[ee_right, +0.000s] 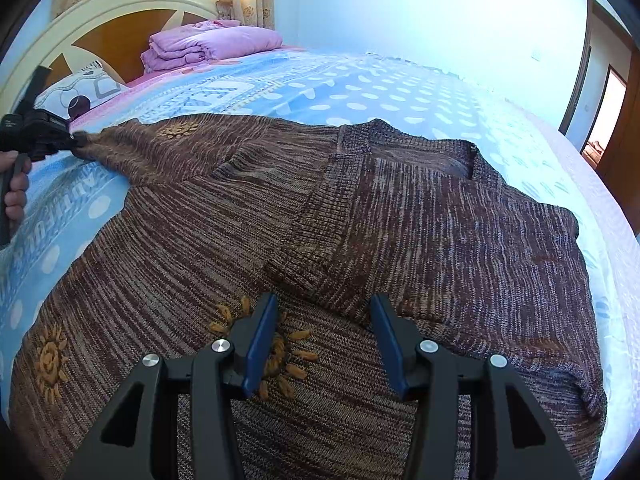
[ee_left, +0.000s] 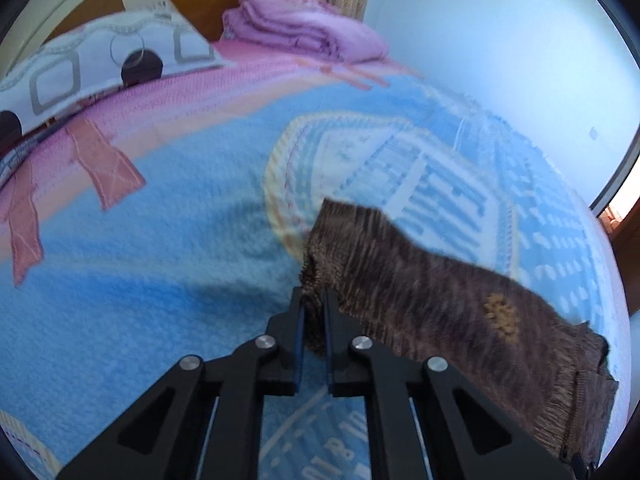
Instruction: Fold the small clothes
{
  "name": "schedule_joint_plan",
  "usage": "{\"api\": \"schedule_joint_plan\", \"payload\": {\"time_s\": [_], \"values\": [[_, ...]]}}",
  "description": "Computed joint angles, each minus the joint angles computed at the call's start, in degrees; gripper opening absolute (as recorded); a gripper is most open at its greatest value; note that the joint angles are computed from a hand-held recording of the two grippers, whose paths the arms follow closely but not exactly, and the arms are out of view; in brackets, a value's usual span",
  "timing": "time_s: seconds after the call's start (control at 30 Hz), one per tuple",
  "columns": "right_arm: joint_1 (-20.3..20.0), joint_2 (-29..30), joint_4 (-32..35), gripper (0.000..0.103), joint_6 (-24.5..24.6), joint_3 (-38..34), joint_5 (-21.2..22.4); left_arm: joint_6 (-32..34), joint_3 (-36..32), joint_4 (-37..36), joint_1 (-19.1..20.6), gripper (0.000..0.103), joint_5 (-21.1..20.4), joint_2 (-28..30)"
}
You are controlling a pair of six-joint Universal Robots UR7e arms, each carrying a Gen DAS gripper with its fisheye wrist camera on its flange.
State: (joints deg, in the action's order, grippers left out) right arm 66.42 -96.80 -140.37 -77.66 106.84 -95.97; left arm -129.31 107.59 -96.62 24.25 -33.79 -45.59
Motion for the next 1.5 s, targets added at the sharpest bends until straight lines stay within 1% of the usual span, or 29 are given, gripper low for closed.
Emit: {"api": "schedule_joint_plan", "payload": {"time_s": [0.17, 0.37, 0.43, 0.5, 0.53, 0.6, 0.73, 0.8, 0.9, 1.0, 1.1, 1.13, 1.23, 1.33, 1.43, 1.5], "values": [[0.00, -0.01, -0.27, 0.050, -0.08, 0.10, 0.04, -3.21, 1.81, 0.33, -2.69, 0.008, 1.97, -2.58], [0.07, 0.08, -0.50, 0.051, -0.02, 0.11, 0.07, -2.30, 1.78, -2.39, -3.71, 0.008, 3.76, -2.53], [0.01, 0.18, 0.67, 0.051, 0.60, -0.46, 0.30, -1.21, 0.84, -3.08, -4.05, 0.008, 4.56, -1.89], [-0.31, 0.50, 4.19, 0.053, 2.25, -2.23, 1.26, 0.52, -0.53, -3.53, -4.34, 0.008, 5.49, -1.02], [-0.52, 0.68, 6.48, 0.056, 3.25, -3.32, 1.93, 1.59, -1.63, -3.60, -4.55, 0.008, 6.16, -0.37], [-1.00, 1.13, 11.87, 0.059, 6.38, -6.33, 3.63, 4.13, -2.67, -5.21, -4.80, 0.008, 7.06, 0.27], [-1.89, 0.85, 14.87, 0.061, 11.05, -9.20, 5.47, 9.75, -6.41, -7.13, -5.43, 0.008, 9.30, 2.63], [-2.18, 0.90, 17.63, 0.063, 13.31, -11.87, 6.17, 12.87, -7.84, -9.08, -5.58, 0.008, 9.94, 3.86], [-2.85, 0.74, 20.76, 0.066, 13.85, -15.55, 8.03, 18.09, -11.20, -12.22, -5.51, 0.008, 10.73, 6.53], [-3.74, 0.71, 22.01, 0.067, 13.72, -18.47, 9.25, 22.60, -16.61, -12.13, -5.33, 0.008, 11.73, 10.53], [-5.24, 0.64, 23.33, 0.068, 14.25, -20.95, 10.02, 29.39, -20.97, -16.56, -4.94, 0.008, 12.01, 14.51], [-6.01, 0.53, 23.85, 0.068, 14.32, -21.61, 10.53, 32.82, -22.73, -19.43, -4.71, 0.008, 11.90, 16.34], [-8.24, -0.11, 24.84, 0.068, 13.22, -22.53, 11.97, 39.12, -27.37, -23.91, -4.31, 0.008, 11.46, 20.83], [-10.34, -0.75, 25.50, 0.068, 12.05, -22.74, 13.80, 45.96, -33.40, -28.65, -3.78, 0.008, 10.03, 26.39], [-12.50, -1.53, 25.75, 0.068, 10.74, -22.35, 16.29, 49.35, -40.76, -27.92, -3.27, 0.008, 8.99, 32.21], [-13.41, -1.60, 25.58, 0.068, 10.51, -22.16, 17.53, 51.13, -47.26, -24.63, -2.85, 0.008, 8.22, 36.93]]}}
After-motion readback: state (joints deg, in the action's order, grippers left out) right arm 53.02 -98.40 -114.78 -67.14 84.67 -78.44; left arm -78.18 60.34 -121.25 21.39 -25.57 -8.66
